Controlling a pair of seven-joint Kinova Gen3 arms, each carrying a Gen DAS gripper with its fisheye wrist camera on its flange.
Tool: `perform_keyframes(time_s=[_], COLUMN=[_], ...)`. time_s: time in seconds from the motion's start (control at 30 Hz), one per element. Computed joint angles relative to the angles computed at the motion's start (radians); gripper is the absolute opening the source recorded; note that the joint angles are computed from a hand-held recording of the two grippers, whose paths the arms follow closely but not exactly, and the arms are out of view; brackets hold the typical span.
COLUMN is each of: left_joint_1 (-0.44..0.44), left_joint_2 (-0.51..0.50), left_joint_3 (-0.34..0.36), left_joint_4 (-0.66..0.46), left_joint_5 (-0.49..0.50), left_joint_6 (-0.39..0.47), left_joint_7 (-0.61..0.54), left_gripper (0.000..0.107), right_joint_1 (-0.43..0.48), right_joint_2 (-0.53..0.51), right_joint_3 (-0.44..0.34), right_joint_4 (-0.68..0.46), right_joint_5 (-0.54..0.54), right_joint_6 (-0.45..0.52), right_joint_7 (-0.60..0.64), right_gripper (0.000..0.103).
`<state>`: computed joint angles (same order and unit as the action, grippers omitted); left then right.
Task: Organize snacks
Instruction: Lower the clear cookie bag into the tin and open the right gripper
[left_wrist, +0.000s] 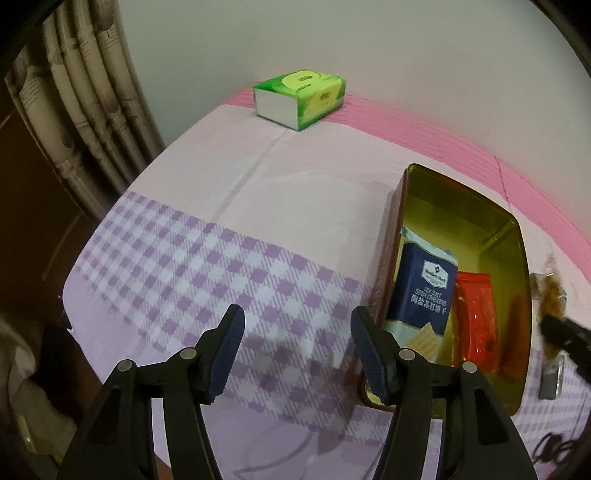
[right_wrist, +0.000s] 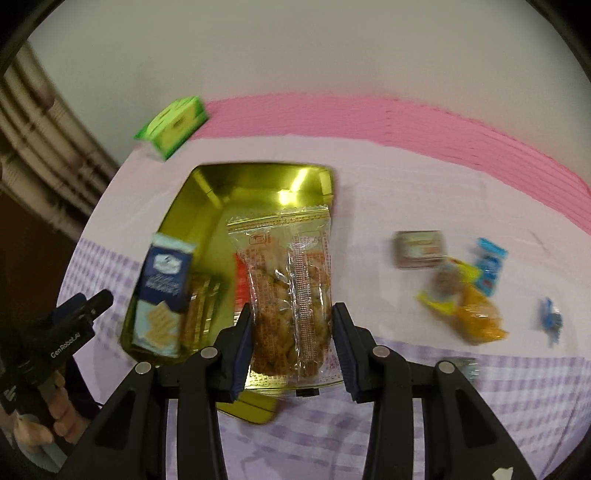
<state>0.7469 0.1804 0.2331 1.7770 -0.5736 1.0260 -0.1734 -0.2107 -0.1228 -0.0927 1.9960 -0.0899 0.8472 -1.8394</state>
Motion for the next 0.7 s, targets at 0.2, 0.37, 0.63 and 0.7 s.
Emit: perform_keyframes(time_s=[0.2,0.37,0.63,0.7], left_joint_1=[0.005,0.005,0.015,0.019], left_joint_2=[0.011,0.008,0.014,0.018], left_joint_3=[-0.002,-0.006,-0.004,-0.004], left_joint_4=[-0.001,0.009,0.004,0.001], left_joint_5=[-0.016,-0.026,-0.046,-0.052], left_joint_6=[0.012,0.002,0.016,0.021], left_joint_7=[0.003,0.007,0.009,0.009], left_gripper=[0.062,0.062,0.062,0.062], right_joint_1=[-0.050,-0.077,-0.088,-0.088], right_joint_2=[0.073,0.114,0.154,0.160], right_joint_3=[-0.044,-0.044,-0.034,-0.033], right_joint_4=[-0.009,-0.010,-0.012,-0.014], right_joint_5=[0.031,0.029,-0.001,-0.008], right_joint_6=[-0.021,-0.032,-0.042,-0.042], right_joint_7=[-0.077,-0.103,-0.103,-0.102], right_gripper=[0.038,0.038,0.038,0.038])
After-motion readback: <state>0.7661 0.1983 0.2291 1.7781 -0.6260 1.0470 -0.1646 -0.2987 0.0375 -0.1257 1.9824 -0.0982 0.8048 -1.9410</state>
